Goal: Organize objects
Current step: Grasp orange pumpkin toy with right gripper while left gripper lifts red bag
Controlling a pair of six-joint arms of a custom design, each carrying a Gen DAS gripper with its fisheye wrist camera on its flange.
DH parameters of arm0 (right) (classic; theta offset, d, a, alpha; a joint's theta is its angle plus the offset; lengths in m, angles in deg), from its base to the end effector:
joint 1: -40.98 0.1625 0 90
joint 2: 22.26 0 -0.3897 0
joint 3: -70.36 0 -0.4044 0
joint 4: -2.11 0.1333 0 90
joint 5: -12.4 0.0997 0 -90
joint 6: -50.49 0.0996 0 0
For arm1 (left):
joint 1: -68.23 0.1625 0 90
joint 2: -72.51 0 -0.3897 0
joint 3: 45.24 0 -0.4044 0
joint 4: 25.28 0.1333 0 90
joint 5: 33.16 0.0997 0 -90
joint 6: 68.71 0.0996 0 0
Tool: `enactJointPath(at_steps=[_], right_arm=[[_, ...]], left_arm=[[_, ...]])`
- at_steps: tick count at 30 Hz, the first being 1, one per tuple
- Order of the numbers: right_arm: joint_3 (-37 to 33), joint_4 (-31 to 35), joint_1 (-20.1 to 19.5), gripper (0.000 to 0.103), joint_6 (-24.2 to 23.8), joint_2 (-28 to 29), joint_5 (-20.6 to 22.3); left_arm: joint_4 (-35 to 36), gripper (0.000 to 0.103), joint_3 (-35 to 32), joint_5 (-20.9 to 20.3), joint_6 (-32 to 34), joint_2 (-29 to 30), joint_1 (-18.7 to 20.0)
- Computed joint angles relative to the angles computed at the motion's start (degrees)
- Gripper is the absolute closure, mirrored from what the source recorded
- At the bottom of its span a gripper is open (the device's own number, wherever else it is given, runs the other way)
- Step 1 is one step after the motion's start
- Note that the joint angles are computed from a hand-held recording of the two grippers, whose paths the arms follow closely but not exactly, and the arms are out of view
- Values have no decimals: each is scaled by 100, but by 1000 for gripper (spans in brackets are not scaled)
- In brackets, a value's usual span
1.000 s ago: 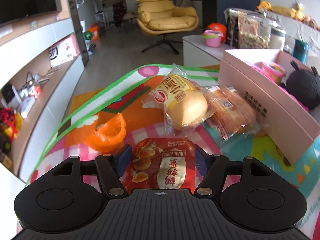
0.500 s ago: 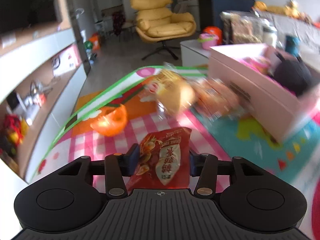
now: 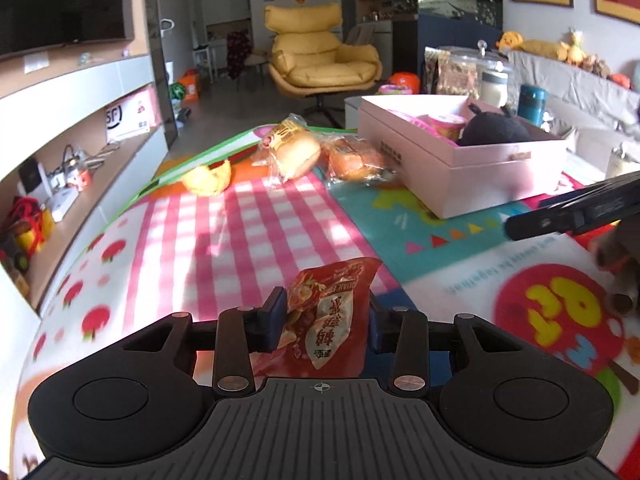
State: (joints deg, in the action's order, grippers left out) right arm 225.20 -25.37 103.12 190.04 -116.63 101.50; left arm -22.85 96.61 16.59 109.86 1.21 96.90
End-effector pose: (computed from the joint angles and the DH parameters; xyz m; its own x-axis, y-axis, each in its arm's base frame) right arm 0.0263 -0.2388 0.0613 -0.8425 0.0344 0.5377 -0.3839 0.6619 -0.6438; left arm -0.0688 -0.2629 0.0484 -0.5529 0.5673 -0.6103 0.8254 0.4731 -0.3080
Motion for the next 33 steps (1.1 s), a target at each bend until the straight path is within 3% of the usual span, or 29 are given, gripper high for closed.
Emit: enactJointPath(at_steps=[3,6,9,13,16,20,25,29,32,33], right_arm=[[-350,-278,1002,0,-89,658,1313],[-634,-405,1730,0,25,1154,2271],[-843,-146,2317,0,250,1321,2619],[-1261,-403,3532,0,57,1789,3375],[-1989,63,4088,0,190,2263,3636],[-3130,734,4266,0,325,3089,3605],[-4878,1936,4167,0,925,4425,3424],[-5786,1631,4214,0,208,5360,3751],[-6404,1900,4150,2,322,5823,3914],[-6569,2046,4125,11,383,5934,3942]], left_arm=[[-6,61,234,34,-218,-325,-60],[30,64,436,103,-355,-685,-125],[68,67,617,111,-435,-1060,-160],[77,79,733,152,-402,-1590,-27],[18,79,628,513,-42,-1789,444],[-67,79,619,760,200,-1856,660],[46,75,518,1017,320,-1840,880],[227,71,378,1030,188,-1760,933],[508,57,145,1248,74,-1506,1182],[521,55,133,1224,19,-1429,1188]])
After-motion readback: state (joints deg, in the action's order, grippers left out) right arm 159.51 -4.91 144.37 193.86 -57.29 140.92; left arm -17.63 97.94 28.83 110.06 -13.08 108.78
